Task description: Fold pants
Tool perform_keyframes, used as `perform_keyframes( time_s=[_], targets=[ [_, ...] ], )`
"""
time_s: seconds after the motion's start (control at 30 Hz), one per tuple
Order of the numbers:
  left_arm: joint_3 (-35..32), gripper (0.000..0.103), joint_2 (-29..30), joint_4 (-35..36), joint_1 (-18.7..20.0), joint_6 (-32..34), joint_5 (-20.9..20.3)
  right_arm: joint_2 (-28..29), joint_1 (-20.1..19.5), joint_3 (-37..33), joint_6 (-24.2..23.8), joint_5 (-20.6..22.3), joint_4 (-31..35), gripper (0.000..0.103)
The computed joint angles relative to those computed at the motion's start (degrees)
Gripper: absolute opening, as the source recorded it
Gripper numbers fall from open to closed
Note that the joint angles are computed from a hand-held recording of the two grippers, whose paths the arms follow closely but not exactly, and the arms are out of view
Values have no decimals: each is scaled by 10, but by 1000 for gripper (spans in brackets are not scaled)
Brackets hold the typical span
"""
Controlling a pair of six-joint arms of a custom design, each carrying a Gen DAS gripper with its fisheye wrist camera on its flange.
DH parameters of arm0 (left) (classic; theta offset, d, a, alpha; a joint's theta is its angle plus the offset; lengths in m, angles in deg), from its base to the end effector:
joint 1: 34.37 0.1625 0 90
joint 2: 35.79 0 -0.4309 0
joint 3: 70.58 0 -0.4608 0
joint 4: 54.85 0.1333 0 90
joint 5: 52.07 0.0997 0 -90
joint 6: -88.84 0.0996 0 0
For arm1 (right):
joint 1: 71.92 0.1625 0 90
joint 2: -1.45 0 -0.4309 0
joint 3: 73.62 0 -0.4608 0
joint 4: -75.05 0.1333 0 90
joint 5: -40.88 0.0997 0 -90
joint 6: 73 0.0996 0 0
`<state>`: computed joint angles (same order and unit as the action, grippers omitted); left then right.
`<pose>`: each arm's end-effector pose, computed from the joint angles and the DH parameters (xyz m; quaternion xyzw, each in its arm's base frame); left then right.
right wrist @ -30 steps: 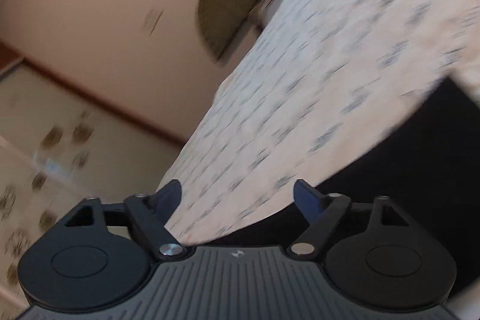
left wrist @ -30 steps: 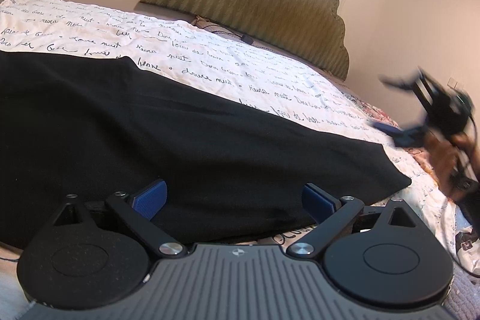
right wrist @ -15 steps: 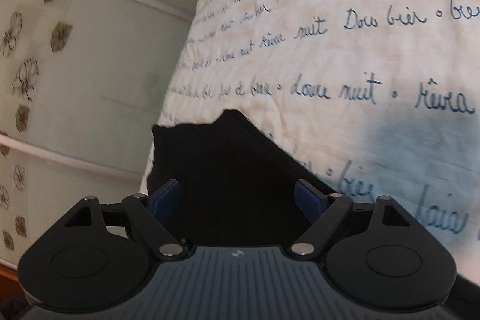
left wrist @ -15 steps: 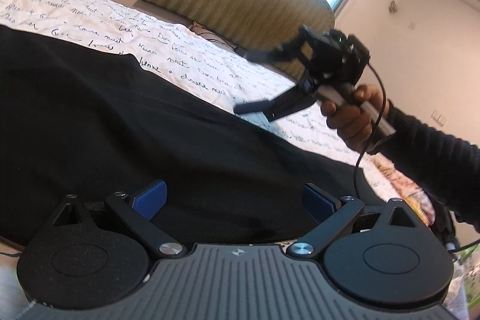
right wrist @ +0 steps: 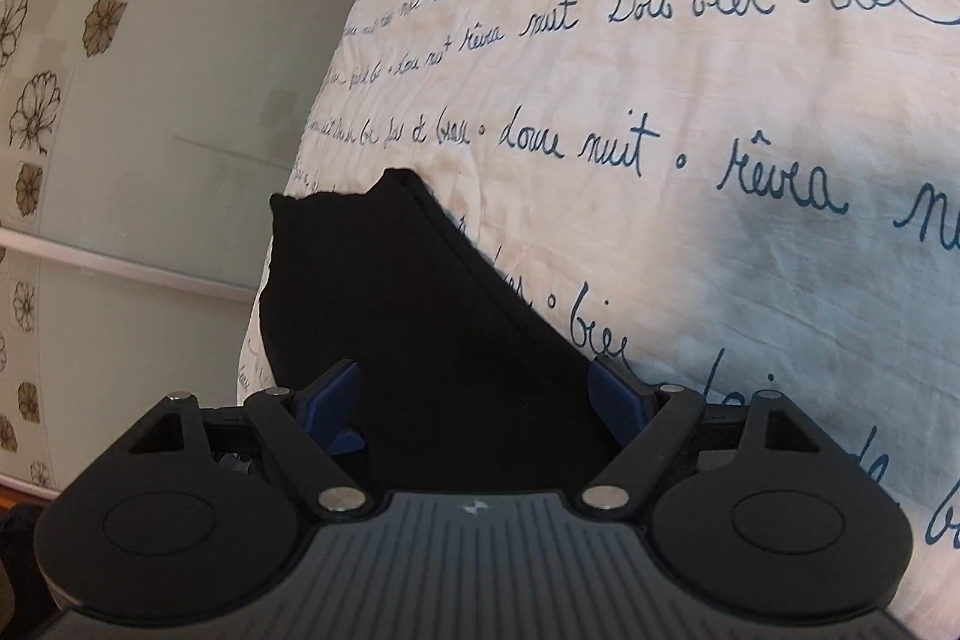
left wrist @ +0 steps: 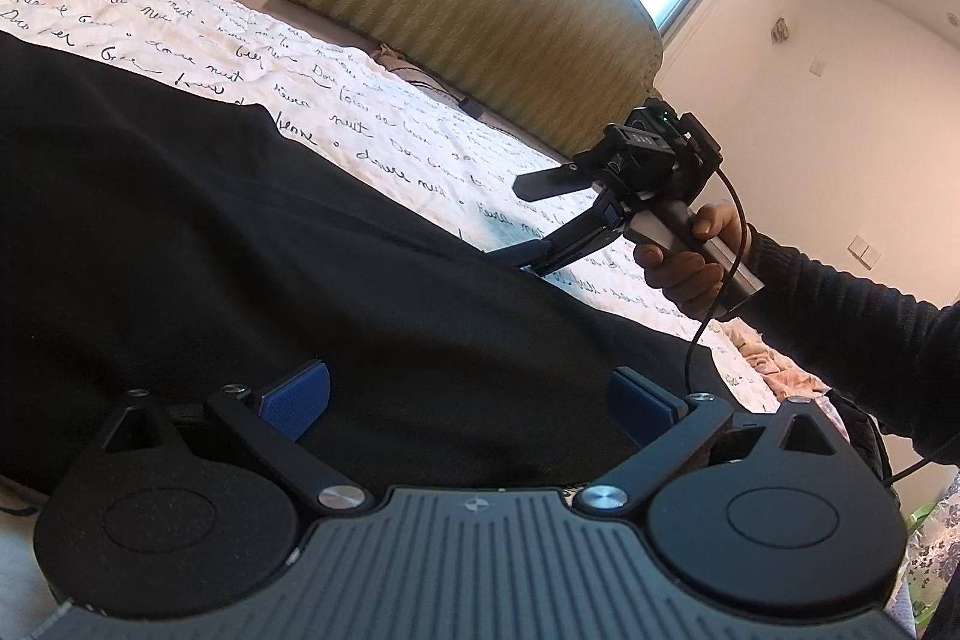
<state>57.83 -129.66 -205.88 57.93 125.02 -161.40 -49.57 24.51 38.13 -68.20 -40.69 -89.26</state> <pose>0.1196 -0.4772 0.2915 -0.3164 -0.9067 0.2671 0.0799 0.2160 -0.5960 0.0231 -0.0228 0.9901 -0.1102 0.0842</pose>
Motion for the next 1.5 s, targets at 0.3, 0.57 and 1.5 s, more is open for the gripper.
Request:
perform_keyframes(
  time_s=[0.3,0.57,1.5],
  targets=[
    [-2,102,1,2,-1,-1,0,8,6,-8,-69,-37,49,18],
    [-1,102,0,1,-1,-1,-1,-11,6,14,-88,-42,-46,3],
    [-3,103,0,6,-1,-3,-1,-2,-43,4,-29,53,8,28]
  ],
)
